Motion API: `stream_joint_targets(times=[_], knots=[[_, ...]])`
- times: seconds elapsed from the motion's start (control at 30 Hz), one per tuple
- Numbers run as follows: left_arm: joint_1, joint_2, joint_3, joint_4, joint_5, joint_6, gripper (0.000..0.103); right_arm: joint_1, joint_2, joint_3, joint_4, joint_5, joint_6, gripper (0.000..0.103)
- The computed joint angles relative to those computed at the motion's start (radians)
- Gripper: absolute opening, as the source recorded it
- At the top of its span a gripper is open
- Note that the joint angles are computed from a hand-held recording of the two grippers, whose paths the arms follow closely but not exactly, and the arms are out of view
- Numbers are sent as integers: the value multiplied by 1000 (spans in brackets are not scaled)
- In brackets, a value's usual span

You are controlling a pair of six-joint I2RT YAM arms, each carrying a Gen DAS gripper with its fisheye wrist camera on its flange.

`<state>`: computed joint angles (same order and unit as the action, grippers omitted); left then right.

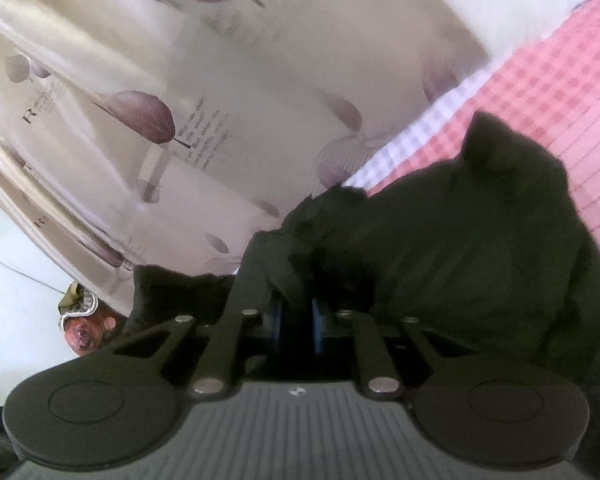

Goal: Fold large clothes

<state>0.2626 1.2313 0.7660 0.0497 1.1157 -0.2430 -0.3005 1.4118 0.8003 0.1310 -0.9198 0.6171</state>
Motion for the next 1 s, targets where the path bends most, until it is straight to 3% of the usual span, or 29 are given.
stream_joint_targets(times=[0.03,0.1,0.17,0.23,0.3,0.4,0.5,0.53,0.6,0.63,0.67,0.8,0.87,0.93,1.0], knots=[[57,-29,7,-5,-23,-9,102,-10,1,-9,15,-8,7,14],[139,-27,60,-22,-135,23,103,-20,0,-18,23,-11,14,14],[169,70,188,-121,-275,92,103,-31,3,-25,30,-20,19,14],[164,219,356,-270,-357,155,103,-26,3,-27,32,-15,23,14],[157,372,522,-403,-383,149,103,-13,4,-19,28,-4,31,14],[131,497,661,-468,-395,100,103,-10,6,-9,14,-8,26,14],[93,601,800,-601,-472,148,102,-14,9,6,-18,-14,8,14],[92,615,792,-581,-440,133,99,-17,11,9,-21,-20,9,14],[97,621,760,-541,-385,158,77,-21,13,12,-24,-29,6,15],[89,619,759,-541,-393,175,54,-22,15,14,-28,-36,5,16],[86,603,738,-525,-379,182,44,-25,15,14,-27,-41,13,16],[80,433,533,-297,-197,1,37,-63,19,-35,86,-114,168,20],[43,323,397,-97,-101,-146,34,-87,24,-75,174,-153,271,27],[-47,216,310,-7,-92,-113,33,-98,39,-97,234,-177,326,28],[-162,159,272,-36,-132,-38,33,-97,51,-105,254,-177,350,28]])
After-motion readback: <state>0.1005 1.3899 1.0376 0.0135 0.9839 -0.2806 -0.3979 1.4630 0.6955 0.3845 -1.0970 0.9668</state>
